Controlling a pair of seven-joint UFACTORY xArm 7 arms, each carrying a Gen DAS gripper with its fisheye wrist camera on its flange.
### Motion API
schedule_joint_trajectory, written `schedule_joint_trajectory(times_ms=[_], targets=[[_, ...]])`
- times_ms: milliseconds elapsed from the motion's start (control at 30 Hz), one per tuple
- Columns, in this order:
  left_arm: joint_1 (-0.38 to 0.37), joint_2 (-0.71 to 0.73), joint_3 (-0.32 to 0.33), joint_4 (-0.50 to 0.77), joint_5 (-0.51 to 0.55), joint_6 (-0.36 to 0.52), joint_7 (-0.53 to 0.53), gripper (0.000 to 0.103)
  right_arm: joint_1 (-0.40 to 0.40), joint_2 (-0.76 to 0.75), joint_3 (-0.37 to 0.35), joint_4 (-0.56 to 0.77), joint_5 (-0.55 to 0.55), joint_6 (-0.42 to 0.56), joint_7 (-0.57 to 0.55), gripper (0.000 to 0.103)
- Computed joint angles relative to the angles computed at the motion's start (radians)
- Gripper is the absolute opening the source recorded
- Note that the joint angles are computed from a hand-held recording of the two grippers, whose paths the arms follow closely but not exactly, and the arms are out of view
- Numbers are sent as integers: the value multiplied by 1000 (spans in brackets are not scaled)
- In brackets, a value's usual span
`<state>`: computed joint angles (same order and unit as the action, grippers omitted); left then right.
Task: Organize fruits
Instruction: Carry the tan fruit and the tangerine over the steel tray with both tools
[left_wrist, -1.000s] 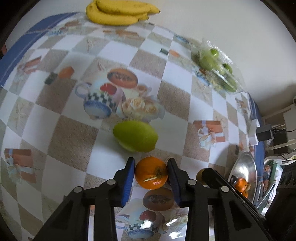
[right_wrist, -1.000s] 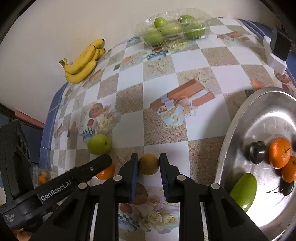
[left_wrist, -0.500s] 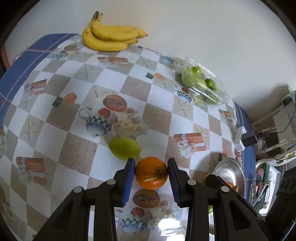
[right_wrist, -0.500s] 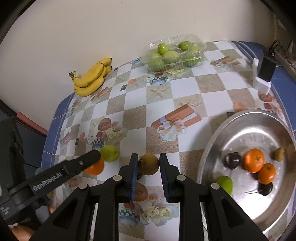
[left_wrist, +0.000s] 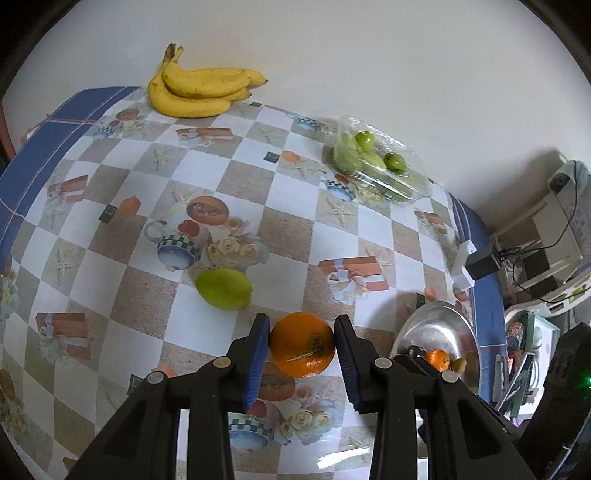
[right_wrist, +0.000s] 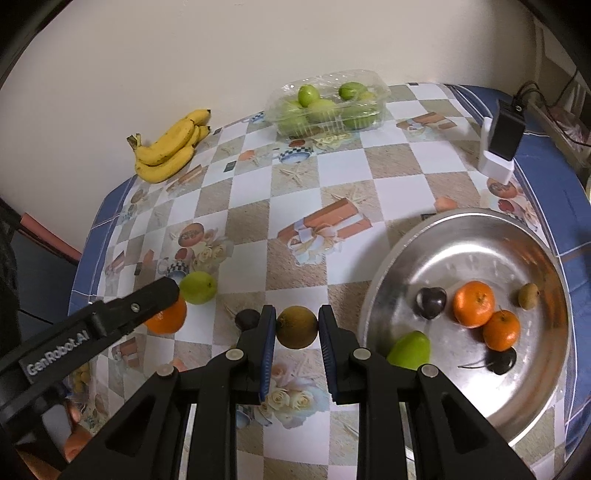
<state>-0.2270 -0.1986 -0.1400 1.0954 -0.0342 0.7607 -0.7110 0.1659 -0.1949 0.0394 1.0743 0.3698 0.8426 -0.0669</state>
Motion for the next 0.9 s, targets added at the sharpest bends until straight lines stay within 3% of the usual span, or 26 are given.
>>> schedule_joint_trajectory(times_ms=[500,900], targets=[[-69,82,-45,100,46,37,16,39,-61,-36,-24,-32,-105,16,62,25],[-145,168,-68,191,40,70,70,39,-137,-64,-75,-63,-118,37,107,25]])
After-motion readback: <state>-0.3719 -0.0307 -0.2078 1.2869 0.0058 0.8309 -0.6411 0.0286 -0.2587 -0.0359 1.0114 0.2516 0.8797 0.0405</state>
